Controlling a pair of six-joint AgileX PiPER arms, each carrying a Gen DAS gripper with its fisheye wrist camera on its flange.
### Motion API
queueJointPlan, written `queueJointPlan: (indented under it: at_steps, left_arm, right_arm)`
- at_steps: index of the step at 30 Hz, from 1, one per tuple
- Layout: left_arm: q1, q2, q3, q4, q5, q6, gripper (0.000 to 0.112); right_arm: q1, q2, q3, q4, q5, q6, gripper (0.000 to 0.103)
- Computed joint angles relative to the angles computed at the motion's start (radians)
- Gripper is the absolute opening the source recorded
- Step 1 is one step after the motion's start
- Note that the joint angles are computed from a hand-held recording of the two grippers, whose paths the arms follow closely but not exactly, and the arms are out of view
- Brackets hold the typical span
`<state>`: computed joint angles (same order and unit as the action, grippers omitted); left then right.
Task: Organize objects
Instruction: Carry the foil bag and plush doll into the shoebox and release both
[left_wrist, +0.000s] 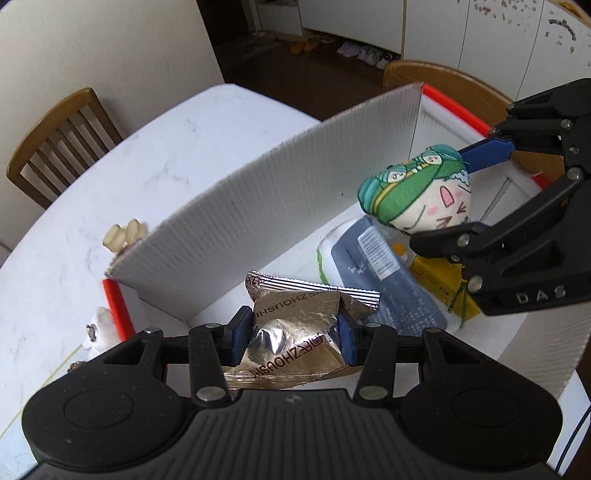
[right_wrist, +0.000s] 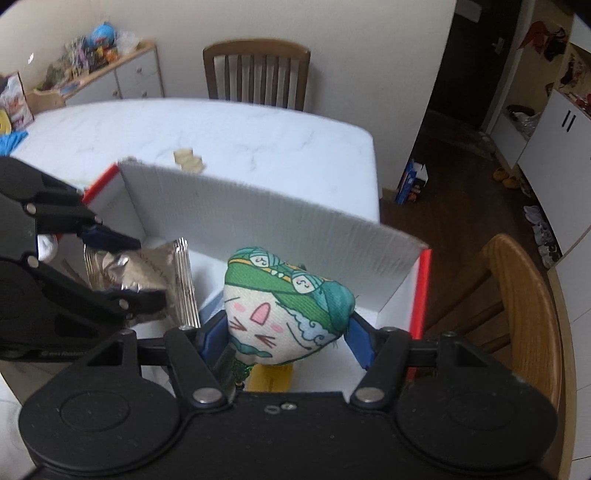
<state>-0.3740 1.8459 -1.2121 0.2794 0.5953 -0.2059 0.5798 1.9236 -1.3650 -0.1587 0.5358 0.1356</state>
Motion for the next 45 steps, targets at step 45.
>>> queueJointPlan:
  at_steps: [45]
  left_arm:
    - [0.108,-0.317,0.236,-0.446,-0.129,0.334,0.054]
  right_arm:
    - [0.012,-0.297,0.212,0.137,-0.069,-0.056,0.078]
